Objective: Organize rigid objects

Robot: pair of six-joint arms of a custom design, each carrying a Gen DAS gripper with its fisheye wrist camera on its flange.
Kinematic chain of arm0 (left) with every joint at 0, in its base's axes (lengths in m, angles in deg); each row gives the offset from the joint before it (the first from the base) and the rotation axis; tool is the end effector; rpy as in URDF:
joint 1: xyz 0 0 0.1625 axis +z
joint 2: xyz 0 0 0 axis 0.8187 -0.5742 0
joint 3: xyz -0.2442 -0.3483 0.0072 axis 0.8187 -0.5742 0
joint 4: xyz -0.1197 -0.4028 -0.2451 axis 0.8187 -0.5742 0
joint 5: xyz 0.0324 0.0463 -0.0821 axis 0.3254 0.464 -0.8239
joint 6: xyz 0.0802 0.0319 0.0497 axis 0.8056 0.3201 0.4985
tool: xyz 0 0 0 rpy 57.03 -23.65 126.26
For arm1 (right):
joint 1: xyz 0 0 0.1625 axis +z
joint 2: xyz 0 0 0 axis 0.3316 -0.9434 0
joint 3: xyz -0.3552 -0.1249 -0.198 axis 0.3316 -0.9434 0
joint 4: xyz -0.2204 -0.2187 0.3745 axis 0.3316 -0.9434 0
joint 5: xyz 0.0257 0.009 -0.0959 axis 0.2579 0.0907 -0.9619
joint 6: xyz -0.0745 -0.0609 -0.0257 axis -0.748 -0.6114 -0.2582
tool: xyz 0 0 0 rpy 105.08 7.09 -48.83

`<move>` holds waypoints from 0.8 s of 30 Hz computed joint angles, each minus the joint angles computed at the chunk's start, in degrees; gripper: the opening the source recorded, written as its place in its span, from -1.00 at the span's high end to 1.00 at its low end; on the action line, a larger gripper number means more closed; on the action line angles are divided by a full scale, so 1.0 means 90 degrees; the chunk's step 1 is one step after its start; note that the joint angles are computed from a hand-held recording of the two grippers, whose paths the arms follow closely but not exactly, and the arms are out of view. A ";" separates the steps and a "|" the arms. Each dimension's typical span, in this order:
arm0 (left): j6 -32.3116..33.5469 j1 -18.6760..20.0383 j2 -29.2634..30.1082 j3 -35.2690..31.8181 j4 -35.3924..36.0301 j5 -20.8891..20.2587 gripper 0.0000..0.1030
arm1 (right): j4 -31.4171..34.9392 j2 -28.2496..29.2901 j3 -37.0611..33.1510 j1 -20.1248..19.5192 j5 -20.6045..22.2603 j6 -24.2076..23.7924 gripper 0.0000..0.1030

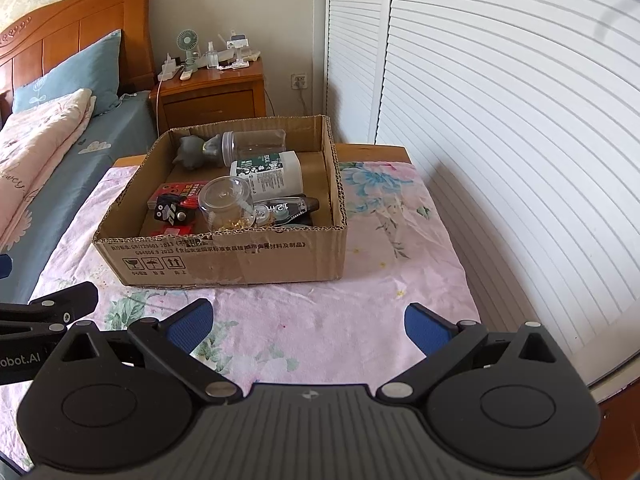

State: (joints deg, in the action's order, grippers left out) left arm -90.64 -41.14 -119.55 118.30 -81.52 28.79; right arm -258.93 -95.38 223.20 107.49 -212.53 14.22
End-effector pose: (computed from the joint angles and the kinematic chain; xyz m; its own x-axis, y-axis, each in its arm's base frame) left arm -0.1677 -0.2647 0.1860 -0.6525 -0.0751 -0.7540 0.5202 0.6792 -0.5178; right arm 0.2853 -0.2887 0.0915 -0.7108 -0.0841 0.6983 -0.5235 0.7263 -0.4454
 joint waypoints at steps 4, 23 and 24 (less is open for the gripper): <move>-0.0016 -0.0012 -0.0004 0.0004 0.0021 -0.0003 -0.98 | -0.0015 0.0012 -0.0012 0.0021 -0.0026 -0.0008 -1.00; -0.0211 -0.0054 0.0165 -0.0077 0.0283 0.0005 -0.98 | -0.0032 -0.0007 0.0004 0.0017 -0.0034 -0.0014 -1.00; -0.0218 -0.0058 0.0171 -0.0080 0.0294 0.0003 -0.98 | -0.0038 -0.0016 0.0010 0.0009 -0.0023 -0.0024 -1.00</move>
